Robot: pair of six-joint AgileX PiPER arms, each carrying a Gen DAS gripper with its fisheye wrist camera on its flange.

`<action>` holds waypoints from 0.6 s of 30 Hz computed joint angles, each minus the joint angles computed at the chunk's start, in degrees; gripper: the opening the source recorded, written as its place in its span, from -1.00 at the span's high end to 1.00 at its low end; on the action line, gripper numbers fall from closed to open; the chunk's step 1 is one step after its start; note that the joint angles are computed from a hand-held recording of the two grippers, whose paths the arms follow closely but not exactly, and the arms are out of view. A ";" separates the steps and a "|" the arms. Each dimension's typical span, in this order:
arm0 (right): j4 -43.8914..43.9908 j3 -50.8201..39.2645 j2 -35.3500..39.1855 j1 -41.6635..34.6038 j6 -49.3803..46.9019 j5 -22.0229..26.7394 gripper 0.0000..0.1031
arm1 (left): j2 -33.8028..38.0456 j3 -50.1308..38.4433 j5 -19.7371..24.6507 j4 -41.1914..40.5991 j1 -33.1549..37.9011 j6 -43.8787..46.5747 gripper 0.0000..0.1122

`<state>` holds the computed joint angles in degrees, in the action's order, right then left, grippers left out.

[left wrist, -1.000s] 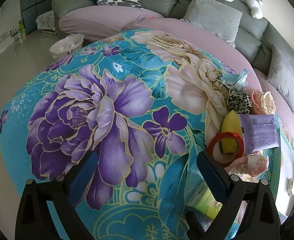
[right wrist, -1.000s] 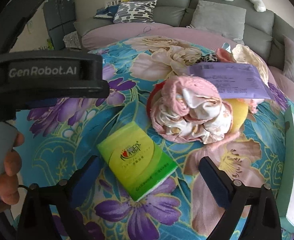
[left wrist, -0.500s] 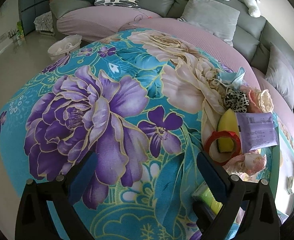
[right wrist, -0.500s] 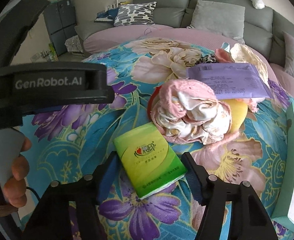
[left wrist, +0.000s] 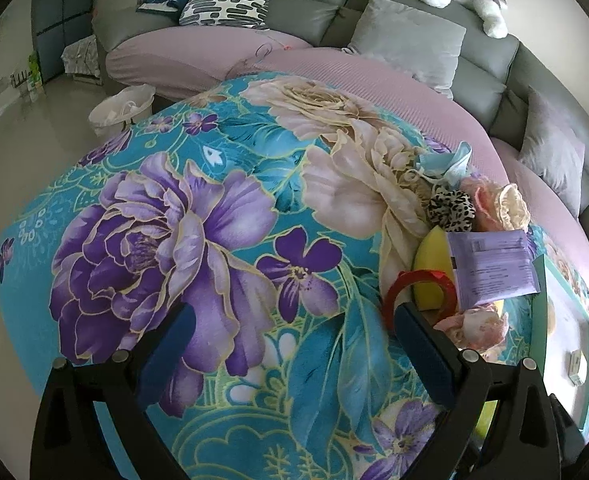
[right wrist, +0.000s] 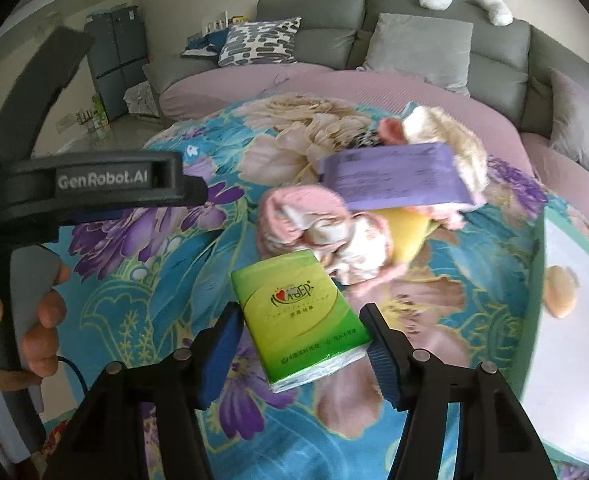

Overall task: Organize soft objects
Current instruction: 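Carry the tissue pack over the tray with the right tool while the left tool grasps the purple packet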

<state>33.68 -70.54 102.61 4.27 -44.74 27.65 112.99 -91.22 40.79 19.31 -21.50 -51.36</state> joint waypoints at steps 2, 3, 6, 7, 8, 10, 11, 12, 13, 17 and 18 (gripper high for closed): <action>0.83 -0.08 -0.63 -1.24 -0.70 0.52 -0.22 | -0.25 0.09 -0.46 0.27 -0.19 -0.19 -0.77; 1.24 -0.09 -0.96 -1.90 -0.98 0.64 -0.22 | -0.45 0.22 -0.76 0.47 -0.32 -0.33 -0.77; 2.30 -1.05 -0.97 -3.82 -1.10 0.48 -0.22 | -0.61 -0.18 -0.99 1.42 -1.06 -0.59 -0.77; 2.77 -1.15 -1.08 -4.59 -1.18 0.28 -0.22 | -0.40 -0.67 -0.77 1.48 -1.33 -0.35 -0.77; 3.01 -1.15 -1.34 -5.55 -0.95 0.05 -0.22 | -0.27 -0.96 -0.63 1.53 -1.59 -0.18 -0.77; 2.73 -1.34 -1.58 -7.14 -0.07 -0.38 -0.22 | 0.14 -1.69 -0.56 1.46 -2.16 0.44 -0.77; 2.47 -1.51 -1.69 -8.15 0.48 -0.54 -0.22 | 0.22 -1.87 -0.61 1.45 -2.40 0.67 -0.77; 2.09 -1.80 -1.64 -8.95 1.13 -0.76 -0.22 | 0.36 -2.14 -0.70 1.36 -2.67 1.04 -0.77; 1.45 -2.17 -1.47 -9.68 2.10 -1.11 -0.22 | 0.49 -2.40 -0.84 1.27 -2.95 1.46 -0.77; 0.64 -3.89 -0.71 -12.75 4.36 -1.38 -0.22 | 1.31 -3.97 -0.56 1.46 -4.37 2.98 -0.77; 0.44 -4.08 -0.66 -13.45 4.82 -1.48 -0.22 | 1.64 -4.50 -0.25 1.64 -4.75 3.27 -0.77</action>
